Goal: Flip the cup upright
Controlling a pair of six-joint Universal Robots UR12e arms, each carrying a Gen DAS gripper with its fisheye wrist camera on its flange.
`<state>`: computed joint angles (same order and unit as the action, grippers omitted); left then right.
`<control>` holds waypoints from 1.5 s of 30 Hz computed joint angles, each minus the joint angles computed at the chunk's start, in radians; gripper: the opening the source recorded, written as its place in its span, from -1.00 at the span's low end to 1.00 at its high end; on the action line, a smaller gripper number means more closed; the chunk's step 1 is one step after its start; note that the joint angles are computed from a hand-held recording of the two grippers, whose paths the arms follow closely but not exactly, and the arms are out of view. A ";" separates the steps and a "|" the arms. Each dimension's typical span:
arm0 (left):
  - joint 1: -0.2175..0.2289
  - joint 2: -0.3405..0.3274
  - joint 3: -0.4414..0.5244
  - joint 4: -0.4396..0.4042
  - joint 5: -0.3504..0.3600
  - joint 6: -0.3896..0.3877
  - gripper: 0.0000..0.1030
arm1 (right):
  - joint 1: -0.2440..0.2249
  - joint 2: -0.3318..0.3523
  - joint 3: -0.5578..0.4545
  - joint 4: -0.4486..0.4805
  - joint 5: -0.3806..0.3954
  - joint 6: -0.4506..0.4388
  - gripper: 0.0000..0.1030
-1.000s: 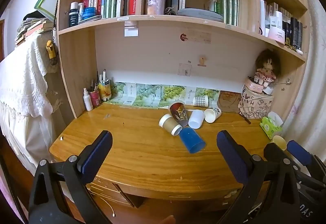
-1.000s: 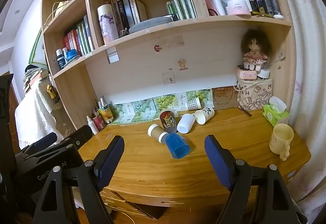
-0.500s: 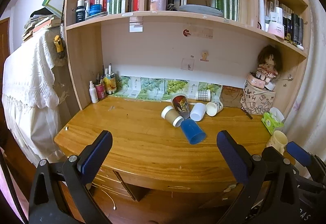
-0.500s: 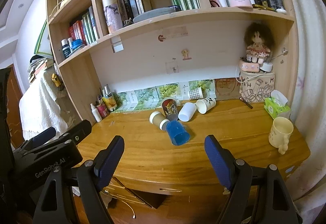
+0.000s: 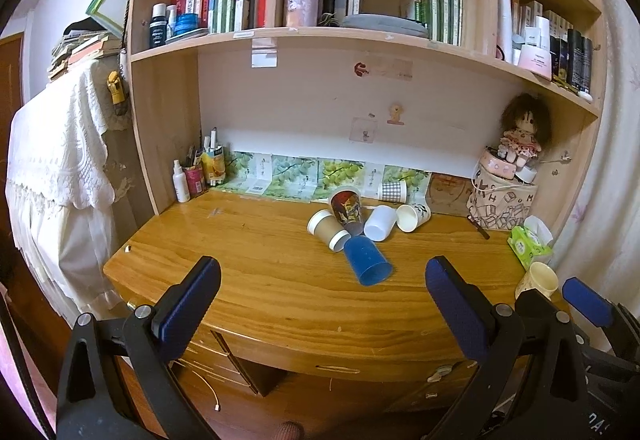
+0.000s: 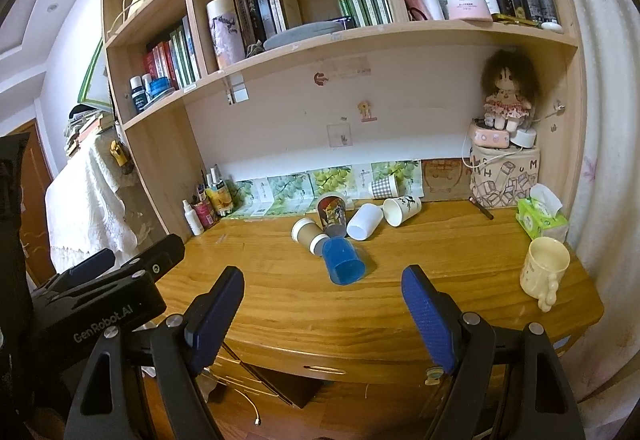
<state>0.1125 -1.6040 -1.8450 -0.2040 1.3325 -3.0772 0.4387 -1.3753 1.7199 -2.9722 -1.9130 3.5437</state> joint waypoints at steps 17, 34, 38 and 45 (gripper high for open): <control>-0.018 -0.056 0.067 -0.077 0.014 0.027 0.99 | -0.050 0.020 -0.027 0.019 0.083 0.024 0.59; -0.053 -0.221 0.279 -0.168 0.020 0.072 0.99 | -0.120 0.121 -0.172 0.098 0.175 0.040 0.59; -0.061 -0.272 0.353 -0.217 0.016 0.094 0.99 | -0.139 0.154 -0.220 0.117 0.199 0.055 0.59; -0.074 -0.351 0.476 -0.319 0.005 0.154 0.99 | -0.170 0.213 -0.311 0.173 0.230 0.095 0.59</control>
<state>0.0382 -1.9553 -1.3690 -0.5228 1.3375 -2.9229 0.2684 -1.1621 1.4085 -2.7996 -1.6833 3.6384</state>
